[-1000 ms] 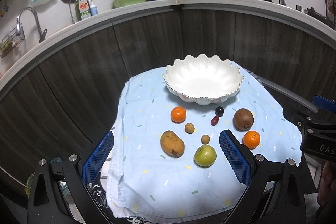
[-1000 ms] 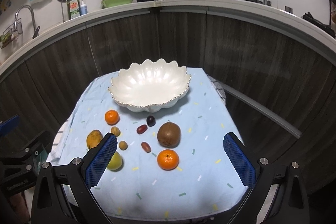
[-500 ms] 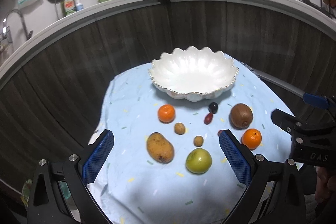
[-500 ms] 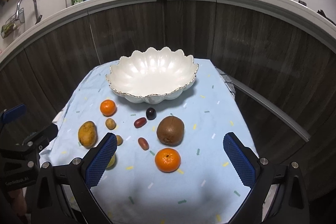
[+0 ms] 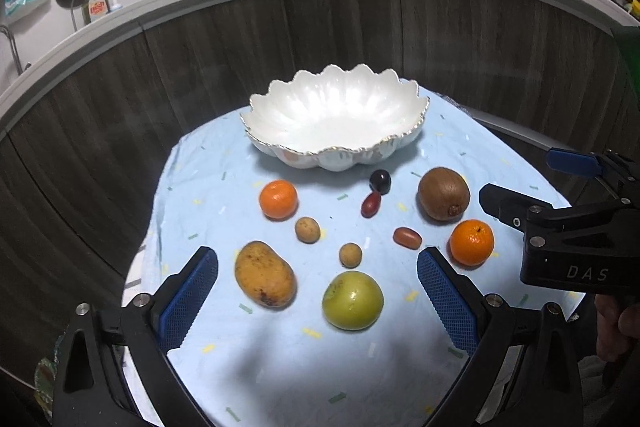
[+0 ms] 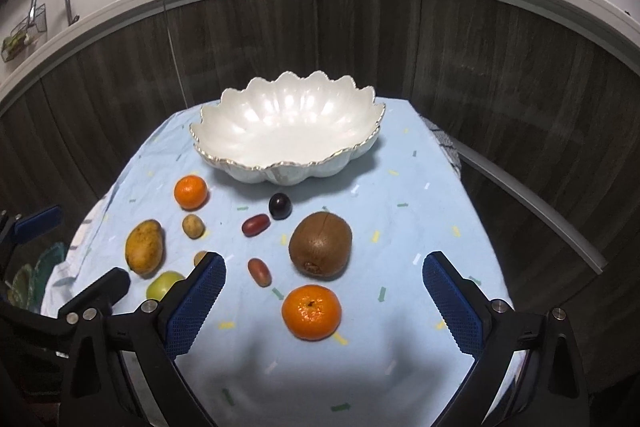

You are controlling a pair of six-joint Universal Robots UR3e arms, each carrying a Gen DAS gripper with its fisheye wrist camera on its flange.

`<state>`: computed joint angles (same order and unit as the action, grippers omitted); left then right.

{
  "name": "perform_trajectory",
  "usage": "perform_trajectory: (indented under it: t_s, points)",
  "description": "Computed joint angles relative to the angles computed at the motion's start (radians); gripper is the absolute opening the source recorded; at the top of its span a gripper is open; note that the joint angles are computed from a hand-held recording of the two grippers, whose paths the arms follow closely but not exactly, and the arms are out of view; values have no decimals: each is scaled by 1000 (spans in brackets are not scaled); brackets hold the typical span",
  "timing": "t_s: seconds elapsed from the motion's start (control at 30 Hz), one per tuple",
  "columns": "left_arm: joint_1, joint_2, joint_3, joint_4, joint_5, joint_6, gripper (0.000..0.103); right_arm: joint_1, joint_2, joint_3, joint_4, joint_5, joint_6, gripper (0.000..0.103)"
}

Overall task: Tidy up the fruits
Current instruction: 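Lower the left tool to the green apple while the right tool approaches the mandarin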

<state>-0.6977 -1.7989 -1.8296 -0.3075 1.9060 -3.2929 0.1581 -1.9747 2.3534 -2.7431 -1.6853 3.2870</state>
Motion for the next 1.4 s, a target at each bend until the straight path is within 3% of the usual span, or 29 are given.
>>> perform_trajectory:
  t_s: [0.33,0.5,1.03,1.4]
  points:
    - [8,-70,-25,70,-44,30,98,-7,76,65,-121,25,-44,95]
    - [23,-97,-30,78,-77,32,92,-18,114,91,-171,43,-55,95]
    - [59,-163,-30,83,-153,36,79,-61,216,116,-213,123,-65,73]
    - [78,-182,-23,65,-183,29,63,-80,270,107,-202,155,-79,59]
